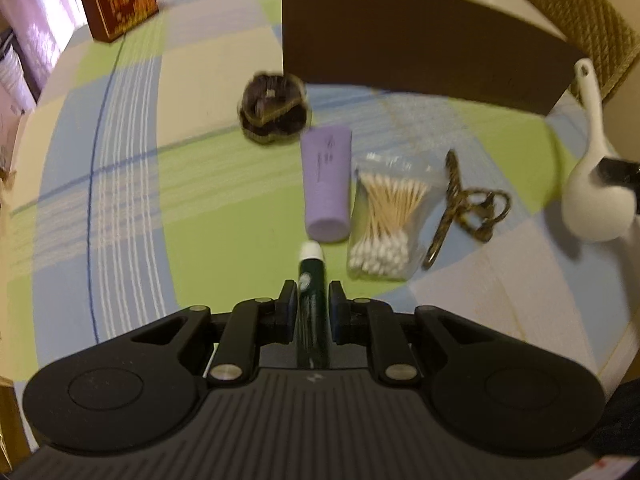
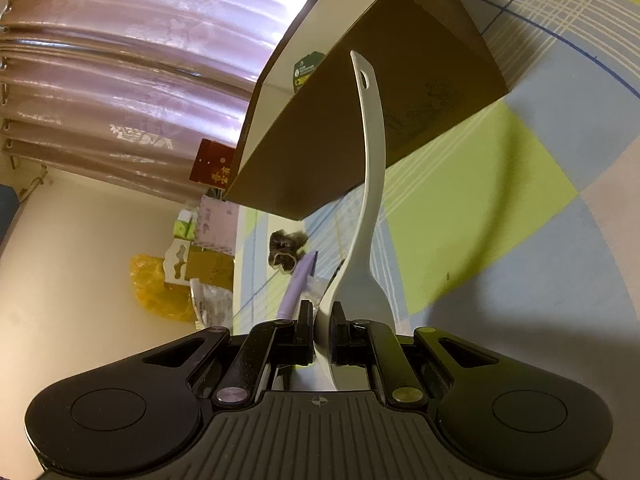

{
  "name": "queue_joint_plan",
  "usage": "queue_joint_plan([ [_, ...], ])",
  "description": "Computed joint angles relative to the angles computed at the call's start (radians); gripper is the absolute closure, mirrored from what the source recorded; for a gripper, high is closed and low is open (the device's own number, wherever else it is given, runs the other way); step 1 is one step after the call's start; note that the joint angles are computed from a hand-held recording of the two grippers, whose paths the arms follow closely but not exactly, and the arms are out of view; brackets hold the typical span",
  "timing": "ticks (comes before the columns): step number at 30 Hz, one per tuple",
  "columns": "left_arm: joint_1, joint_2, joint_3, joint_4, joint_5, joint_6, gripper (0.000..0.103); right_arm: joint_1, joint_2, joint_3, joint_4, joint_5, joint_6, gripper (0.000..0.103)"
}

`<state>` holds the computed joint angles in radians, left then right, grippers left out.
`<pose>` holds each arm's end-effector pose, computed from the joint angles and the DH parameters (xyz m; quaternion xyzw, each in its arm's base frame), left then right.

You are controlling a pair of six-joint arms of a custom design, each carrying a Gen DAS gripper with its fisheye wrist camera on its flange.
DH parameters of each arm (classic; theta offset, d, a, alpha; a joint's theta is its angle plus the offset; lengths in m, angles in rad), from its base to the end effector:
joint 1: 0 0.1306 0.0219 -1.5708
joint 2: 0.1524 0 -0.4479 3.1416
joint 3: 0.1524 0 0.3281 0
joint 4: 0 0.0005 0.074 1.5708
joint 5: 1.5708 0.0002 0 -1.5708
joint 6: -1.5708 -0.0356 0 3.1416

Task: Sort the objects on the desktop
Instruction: 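Carry the lip balm and white spoon over the brown box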

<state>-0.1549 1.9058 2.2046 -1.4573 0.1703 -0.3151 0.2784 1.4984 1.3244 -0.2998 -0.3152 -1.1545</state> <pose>0.5807 -0.0973 0.5229 0.2440 0.9444 -0.0667 0.2100 0.4555 0.1411 0.4709 0.2834 0.7979 0.4392 0.3004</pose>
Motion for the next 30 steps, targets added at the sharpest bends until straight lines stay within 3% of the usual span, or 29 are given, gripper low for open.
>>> queue_joint_plan([
  [13,-0.015,0.022,0.012,0.014,-0.03,-0.01,0.091,-0.002,-0.007,-0.012,-0.01,0.004,0.001,0.099],
  [21,0.0,-0.027,-0.035,0.029,-0.005,0.015,0.091,-0.004,-0.013,-0.02,-0.005,0.004,0.003,0.099],
  [30,0.007,-0.064,0.007,0.05,0.045,0.033,0.091,-0.002,-0.012,0.004,0.009,-0.019,0.018,0.099],
])
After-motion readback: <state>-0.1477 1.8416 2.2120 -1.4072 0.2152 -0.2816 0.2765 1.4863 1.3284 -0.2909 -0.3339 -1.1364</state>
